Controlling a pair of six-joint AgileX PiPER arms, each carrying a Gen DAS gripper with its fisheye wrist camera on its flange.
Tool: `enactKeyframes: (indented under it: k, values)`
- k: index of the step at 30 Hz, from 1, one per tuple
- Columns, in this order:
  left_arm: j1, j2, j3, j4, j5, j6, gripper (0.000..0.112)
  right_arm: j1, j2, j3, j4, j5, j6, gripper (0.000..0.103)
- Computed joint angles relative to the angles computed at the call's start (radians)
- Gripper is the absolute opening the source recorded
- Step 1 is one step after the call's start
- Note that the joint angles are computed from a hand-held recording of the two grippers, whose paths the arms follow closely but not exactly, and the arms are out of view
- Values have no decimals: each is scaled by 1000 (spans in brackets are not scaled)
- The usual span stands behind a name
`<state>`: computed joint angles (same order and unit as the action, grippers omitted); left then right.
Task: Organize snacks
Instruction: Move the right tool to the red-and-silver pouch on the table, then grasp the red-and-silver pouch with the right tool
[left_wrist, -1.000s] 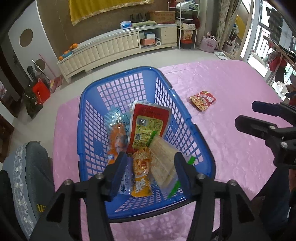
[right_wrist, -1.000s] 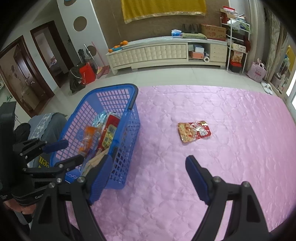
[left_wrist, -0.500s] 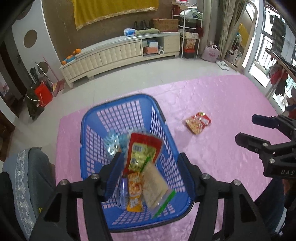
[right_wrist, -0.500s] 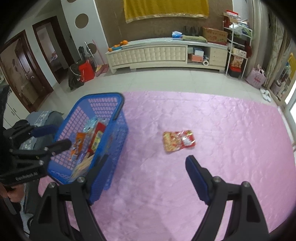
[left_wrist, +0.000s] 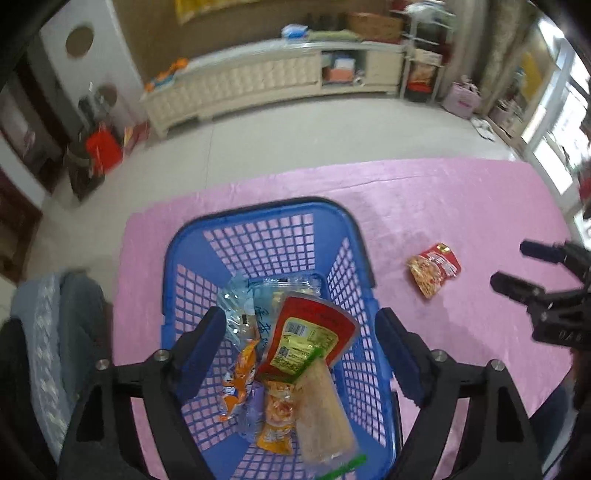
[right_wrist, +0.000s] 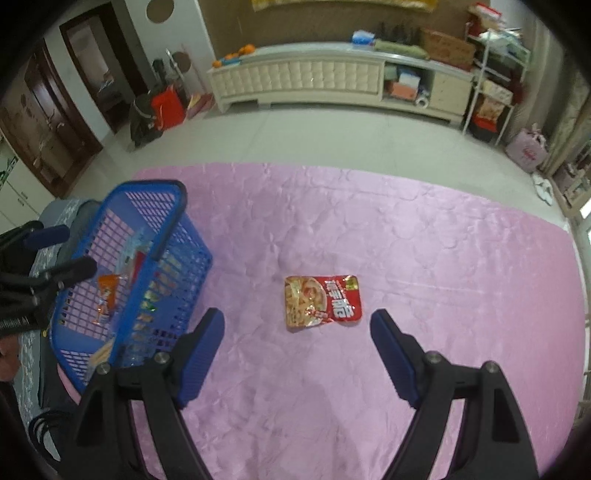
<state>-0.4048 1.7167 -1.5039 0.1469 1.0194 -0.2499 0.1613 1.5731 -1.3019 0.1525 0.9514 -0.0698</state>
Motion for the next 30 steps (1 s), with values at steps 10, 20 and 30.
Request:
enactKeyframes:
  k: [10,20,30]
  values:
    - [39,179,-150,29,65,-78,81,-58,348,-162,84,67,-125,88]
    - [49,265,-215,47,76,-77,81,-13,451,-156,-14,-18,-90,91]
    - [49,259,-198,32,66,-51,81,-21,397,-73,-73,-86,-105,46]
